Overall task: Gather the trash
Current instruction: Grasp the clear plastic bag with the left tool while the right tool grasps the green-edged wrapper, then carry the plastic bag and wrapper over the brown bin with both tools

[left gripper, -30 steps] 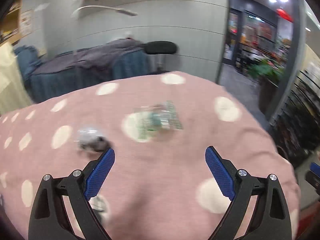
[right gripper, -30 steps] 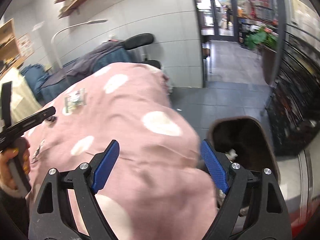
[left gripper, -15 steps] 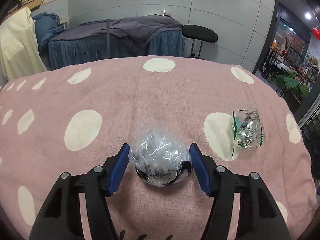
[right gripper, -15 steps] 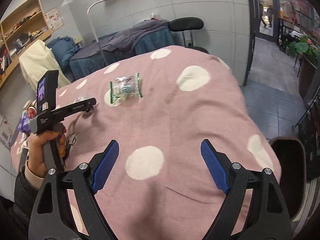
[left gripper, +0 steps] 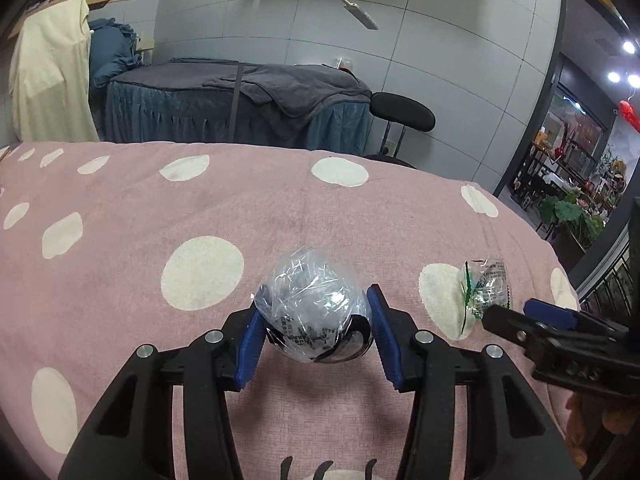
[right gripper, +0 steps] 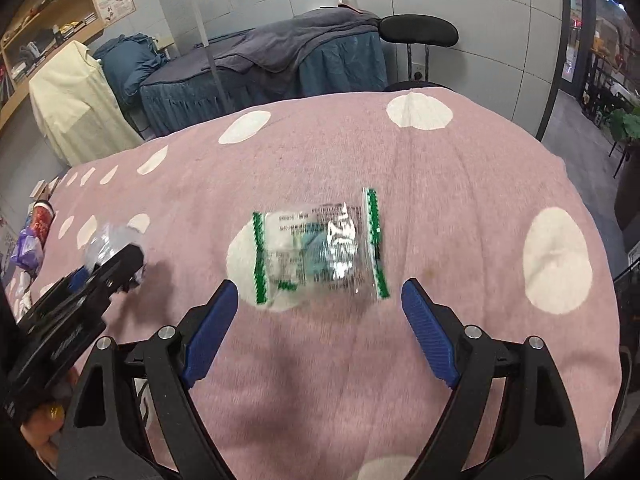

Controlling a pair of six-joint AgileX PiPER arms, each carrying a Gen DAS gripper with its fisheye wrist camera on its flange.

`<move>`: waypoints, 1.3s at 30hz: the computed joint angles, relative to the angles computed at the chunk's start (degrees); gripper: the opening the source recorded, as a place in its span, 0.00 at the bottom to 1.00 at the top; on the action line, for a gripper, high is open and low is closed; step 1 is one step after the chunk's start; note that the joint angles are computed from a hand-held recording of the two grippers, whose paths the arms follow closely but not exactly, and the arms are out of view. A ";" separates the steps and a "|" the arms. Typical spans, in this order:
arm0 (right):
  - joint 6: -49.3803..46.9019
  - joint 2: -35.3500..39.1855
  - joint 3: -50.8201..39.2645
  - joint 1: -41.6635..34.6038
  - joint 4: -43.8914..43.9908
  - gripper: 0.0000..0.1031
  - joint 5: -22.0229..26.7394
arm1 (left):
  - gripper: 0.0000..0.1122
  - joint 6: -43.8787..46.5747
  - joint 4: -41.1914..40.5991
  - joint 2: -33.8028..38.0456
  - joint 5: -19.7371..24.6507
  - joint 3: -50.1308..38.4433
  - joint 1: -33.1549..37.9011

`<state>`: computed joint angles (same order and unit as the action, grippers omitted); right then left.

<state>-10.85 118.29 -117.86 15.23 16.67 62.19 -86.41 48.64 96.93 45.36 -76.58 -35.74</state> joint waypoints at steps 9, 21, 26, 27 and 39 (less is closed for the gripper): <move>2.20 6.65 -10.28 3.28 -9.00 0.23 2.87 | 0.43 -0.46 -0.55 -0.55 -2.15 1.17 0.69; -7.27 -7.67 8.49 -2.79 2.58 0.09 -0.58 | 0.43 -1.87 2.03 -1.30 -2.00 2.08 0.10; -14.68 -16.96 18.70 -7.22 8.18 0.09 -1.39 | 0.43 -2.38 3.42 -1.58 -0.56 1.62 -1.04; -16.13 -18.49 20.48 -8.29 9.34 0.09 -1.10 | 0.42 -1.96 3.01 -1.68 -0.88 1.53 -1.02; -33.01 -31.52 36.30 -26.80 20.91 0.09 2.56 | 0.43 1.80 2.16 1.02 4.20 -7.37 -11.05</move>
